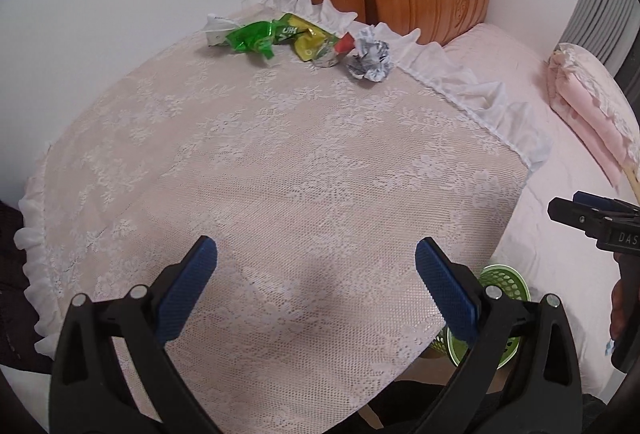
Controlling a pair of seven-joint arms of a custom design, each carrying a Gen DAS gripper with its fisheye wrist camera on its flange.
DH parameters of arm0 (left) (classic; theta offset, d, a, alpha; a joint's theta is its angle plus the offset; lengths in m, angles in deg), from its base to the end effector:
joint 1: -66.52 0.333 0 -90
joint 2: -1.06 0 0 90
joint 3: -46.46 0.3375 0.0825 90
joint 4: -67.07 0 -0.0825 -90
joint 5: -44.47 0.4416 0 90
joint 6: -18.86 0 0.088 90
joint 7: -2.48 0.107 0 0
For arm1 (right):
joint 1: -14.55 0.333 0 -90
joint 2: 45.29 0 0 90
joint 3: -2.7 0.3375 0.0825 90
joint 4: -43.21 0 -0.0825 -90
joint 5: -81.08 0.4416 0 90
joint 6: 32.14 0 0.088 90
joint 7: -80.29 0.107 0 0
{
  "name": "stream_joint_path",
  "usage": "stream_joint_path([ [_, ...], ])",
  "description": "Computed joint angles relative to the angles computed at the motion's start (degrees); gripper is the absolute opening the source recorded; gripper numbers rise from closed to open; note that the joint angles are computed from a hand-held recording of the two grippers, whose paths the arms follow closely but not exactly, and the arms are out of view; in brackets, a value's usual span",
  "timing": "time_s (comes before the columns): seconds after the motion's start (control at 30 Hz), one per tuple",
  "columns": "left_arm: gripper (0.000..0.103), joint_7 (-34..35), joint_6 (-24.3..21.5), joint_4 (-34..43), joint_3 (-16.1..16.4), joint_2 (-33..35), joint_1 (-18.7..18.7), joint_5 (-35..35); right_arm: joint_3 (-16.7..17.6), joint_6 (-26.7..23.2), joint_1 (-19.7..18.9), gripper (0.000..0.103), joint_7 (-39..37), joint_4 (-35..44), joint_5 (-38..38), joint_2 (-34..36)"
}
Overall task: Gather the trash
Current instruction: 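Move both tools back over the bed toward the remaining trash, then grasp the red-and-clear torn packet with the left tool while the right tool grasps crumpled white paper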
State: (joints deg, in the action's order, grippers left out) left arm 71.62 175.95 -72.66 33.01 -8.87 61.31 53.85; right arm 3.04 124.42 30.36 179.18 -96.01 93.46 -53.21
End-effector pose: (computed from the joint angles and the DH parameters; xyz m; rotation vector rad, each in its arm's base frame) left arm 0.5116 -0.1805 0.4024 -1.8560 2.0588 -0.5145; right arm 0.5268 0.1440 0.3893 -1.8570 1.9569 -0.1760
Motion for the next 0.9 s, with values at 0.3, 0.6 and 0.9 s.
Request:
stream_joint_path([
  [0.3,0.095,3.75,0.12,2.57,2.25,4.61,0.58,-2.56,2.94,-1.36,-0.33,0.1,-0.67,14.51,-0.86,12.83],
  [0.6,0.095,5.45,2.03,7.94,4.07,10.72,0.03,0.09,4.39,-2.8,-0.74,0.1,3.26,33.55,-9.84,28.22],
  [0.9,0.095,4.61,3.28,9.2,5.45,12.12,-0.48,3.06,5.89,-8.07,-1.5,0.081,6.29,49.36,-12.76,40.12],
])
